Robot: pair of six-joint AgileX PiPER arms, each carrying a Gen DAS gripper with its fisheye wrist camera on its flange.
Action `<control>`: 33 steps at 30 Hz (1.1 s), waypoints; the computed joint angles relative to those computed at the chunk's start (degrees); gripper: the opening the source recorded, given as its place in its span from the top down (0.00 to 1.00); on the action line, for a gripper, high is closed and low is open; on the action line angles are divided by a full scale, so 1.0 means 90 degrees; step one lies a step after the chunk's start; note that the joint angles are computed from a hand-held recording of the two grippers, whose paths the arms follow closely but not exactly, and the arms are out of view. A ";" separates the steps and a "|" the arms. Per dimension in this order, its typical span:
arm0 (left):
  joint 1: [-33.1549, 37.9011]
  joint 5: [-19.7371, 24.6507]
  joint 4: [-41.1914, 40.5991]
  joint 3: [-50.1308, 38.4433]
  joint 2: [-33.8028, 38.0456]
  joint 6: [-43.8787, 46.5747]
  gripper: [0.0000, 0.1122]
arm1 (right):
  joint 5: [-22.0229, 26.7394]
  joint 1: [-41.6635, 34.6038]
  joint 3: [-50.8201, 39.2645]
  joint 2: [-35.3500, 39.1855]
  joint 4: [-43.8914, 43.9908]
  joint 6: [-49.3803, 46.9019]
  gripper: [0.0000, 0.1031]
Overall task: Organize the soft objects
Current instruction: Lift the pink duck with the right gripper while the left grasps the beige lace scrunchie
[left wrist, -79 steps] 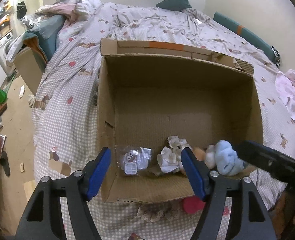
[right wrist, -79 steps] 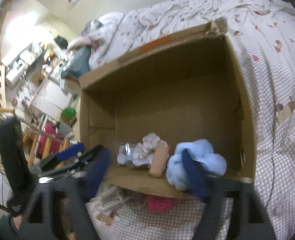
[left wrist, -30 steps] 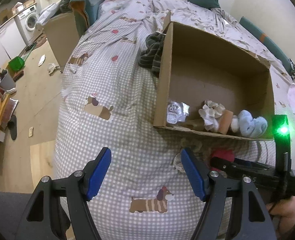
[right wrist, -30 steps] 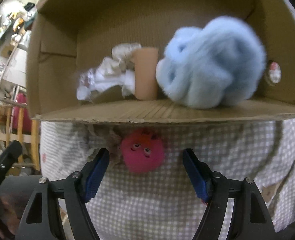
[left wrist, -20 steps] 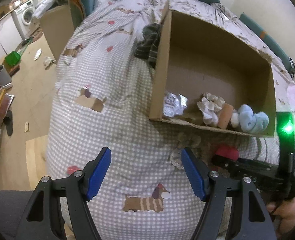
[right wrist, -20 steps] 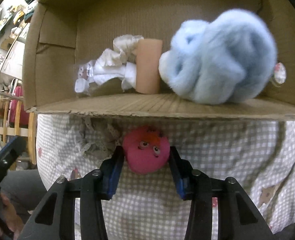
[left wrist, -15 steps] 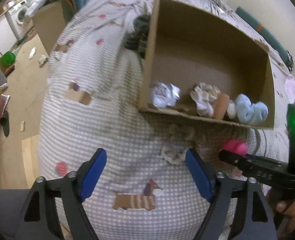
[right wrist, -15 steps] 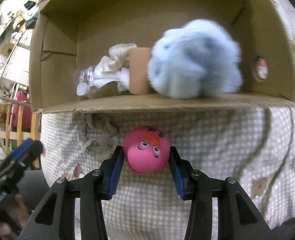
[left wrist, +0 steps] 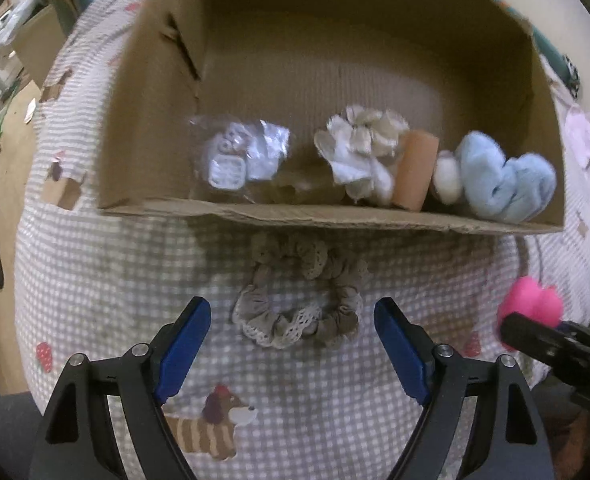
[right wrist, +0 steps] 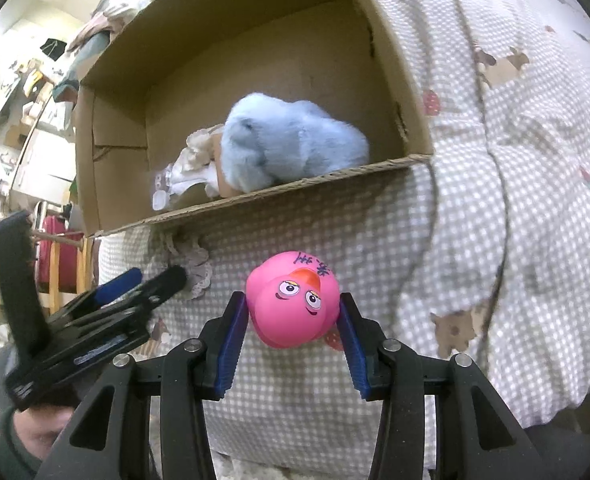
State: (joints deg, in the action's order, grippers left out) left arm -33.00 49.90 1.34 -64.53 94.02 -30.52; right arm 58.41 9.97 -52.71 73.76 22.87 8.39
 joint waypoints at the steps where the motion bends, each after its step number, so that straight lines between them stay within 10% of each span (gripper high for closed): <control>1: -0.0011 0.0013 -0.0055 -0.0038 0.0096 0.0086 0.27 | 0.0056 -0.0108 0.0050 -0.0093 0.0033 -0.0099 0.54; 6: -0.0232 0.0044 0.0371 -0.0220 0.0456 -0.0069 0.35 | 0.0174 -0.0365 0.0095 -0.0218 0.0129 -0.0328 0.54; 11: -0.0124 0.0200 0.0597 -0.0326 0.0541 -0.0177 0.86 | 0.0126 -0.0335 0.0104 -0.0167 0.0111 -0.0386 0.54; 33: 0.0019 0.1206 0.1099 -0.0159 -0.2469 0.0238 0.88 | -0.0156 0.0446 -0.0570 -0.0718 -0.0080 -0.0467 0.54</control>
